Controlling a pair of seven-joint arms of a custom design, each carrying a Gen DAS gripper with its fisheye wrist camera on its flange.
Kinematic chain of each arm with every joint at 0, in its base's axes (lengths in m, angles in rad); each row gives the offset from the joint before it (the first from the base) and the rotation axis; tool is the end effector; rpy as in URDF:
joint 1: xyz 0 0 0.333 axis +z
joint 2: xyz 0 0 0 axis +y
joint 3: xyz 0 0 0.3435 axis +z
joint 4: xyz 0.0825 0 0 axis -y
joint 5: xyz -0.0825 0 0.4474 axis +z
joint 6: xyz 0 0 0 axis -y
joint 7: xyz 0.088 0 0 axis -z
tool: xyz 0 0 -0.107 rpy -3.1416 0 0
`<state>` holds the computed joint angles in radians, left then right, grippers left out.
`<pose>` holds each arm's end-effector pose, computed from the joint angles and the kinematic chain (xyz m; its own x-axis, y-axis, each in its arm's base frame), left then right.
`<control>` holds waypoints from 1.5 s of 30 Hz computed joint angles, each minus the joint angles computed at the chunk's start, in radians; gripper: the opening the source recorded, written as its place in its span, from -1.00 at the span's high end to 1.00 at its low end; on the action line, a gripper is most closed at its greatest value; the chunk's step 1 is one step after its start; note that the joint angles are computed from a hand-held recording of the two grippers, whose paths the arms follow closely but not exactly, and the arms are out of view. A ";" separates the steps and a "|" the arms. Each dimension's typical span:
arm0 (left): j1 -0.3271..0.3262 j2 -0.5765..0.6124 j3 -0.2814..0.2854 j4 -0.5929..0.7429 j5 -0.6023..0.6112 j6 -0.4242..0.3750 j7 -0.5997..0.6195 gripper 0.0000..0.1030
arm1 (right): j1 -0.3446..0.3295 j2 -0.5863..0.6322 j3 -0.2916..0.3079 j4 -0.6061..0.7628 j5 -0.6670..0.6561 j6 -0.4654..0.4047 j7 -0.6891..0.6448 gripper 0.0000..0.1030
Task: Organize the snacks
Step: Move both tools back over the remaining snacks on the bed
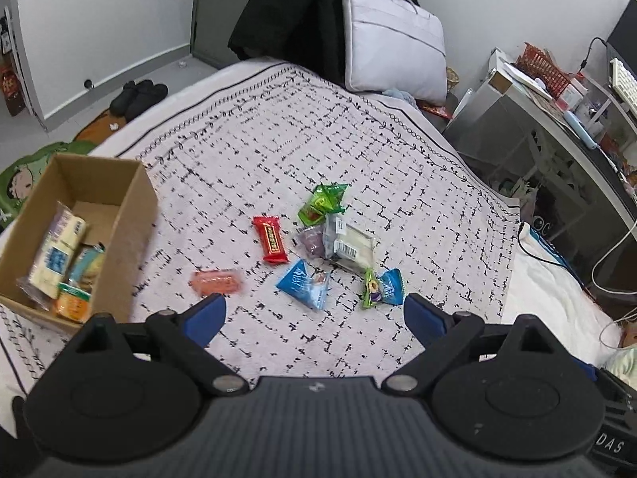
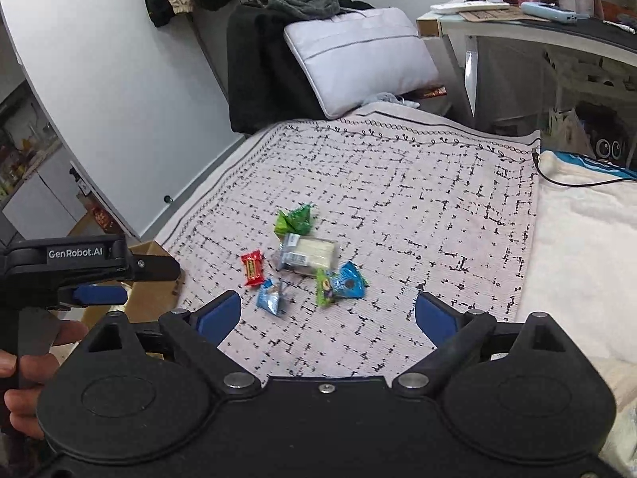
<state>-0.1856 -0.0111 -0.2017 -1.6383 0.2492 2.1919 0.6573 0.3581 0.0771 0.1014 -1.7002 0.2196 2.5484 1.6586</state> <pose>0.6158 -0.2425 0.6922 0.3439 -0.9031 0.2573 -0.7438 -0.4292 -0.5123 0.6307 0.3060 0.6427 0.3271 -0.9028 -0.2793 -0.7529 -0.0704 -0.6543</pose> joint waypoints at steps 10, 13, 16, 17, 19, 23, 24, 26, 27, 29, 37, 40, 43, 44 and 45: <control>0.009 0.066 0.011 -0.003 -0.062 0.065 -0.008 -0.85 | 0.004 0.090 -0.006 0.076 -0.003 -0.030 0.013 -0.83; 0.016 0.071 0.018 -0.029 -0.066 0.121 -0.054 -0.85 | 0.012 0.124 -0.008 0.107 -0.016 -0.037 0.030 -0.83; 0.023 0.080 0.024 -0.046 -0.058 0.164 -0.117 -0.84 | 0.019 0.164 -0.010 0.150 -0.022 -0.051 0.039 -0.83; 0.025 0.084 0.026 -0.051 -0.058 0.178 -0.135 -0.83 | 0.022 0.179 -0.011 0.167 -0.029 -0.057 0.046 -0.83; 0.030 0.097 0.028 -0.055 -0.065 0.199 -0.166 -0.81 | 0.029 0.210 -0.015 0.201 -0.040 -0.069 0.059 -0.83; 0.041 0.116 0.032 -0.076 -0.089 0.249 -0.194 -0.76 | 0.040 0.263 -0.022 0.257 -0.055 -0.090 0.086 -0.83; 0.045 0.122 0.032 -0.079 -0.101 0.257 -0.189 -0.75 | 0.044 0.277 -0.024 0.271 -0.058 -0.095 0.094 -0.83; 0.052 0.131 0.033 -0.086 -0.122 0.267 -0.185 -0.72 | 0.051 0.305 -0.029 0.299 -0.068 -0.108 0.113 -0.82; 0.055 0.135 0.033 -0.089 -0.133 0.272 -0.186 -0.70 | 0.054 0.317 -0.030 0.310 -0.071 -0.114 0.118 -0.82; 0.062 0.144 0.033 -0.098 -0.157 0.286 -0.186 -0.69 | 0.061 0.341 -0.034 0.334 -0.084 -0.126 0.129 -0.82; 0.076 0.190 0.022 -0.106 -0.251 0.328 -0.162 -0.67 | 0.112 0.420 -0.074 0.397 -0.193 -0.138 0.197 -0.82; 0.078 0.205 0.017 -0.106 -0.275 0.341 -0.140 -0.67 | 0.138 0.441 -0.100 0.410 -0.267 -0.144 0.217 -0.82; 0.075 0.210 0.024 -0.118 -0.260 0.378 -0.159 -0.67 | 0.121 0.456 -0.086 0.423 -0.254 -0.154 0.211 -0.81; 0.076 0.212 0.025 -0.121 -0.260 0.392 -0.165 -0.67 | 0.115 0.459 -0.079 0.425 -0.241 -0.151 0.205 -0.81; 0.079 0.214 0.025 -0.123 -0.266 0.407 -0.167 -0.67 | 0.116 0.462 -0.082 0.427 -0.244 -0.151 0.206 -0.81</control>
<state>-0.1068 0.2032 -0.1765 -1.7612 -0.0168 2.5993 0.4905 0.4743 0.5395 0.0194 -1.2735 -0.0247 2.3979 1.8650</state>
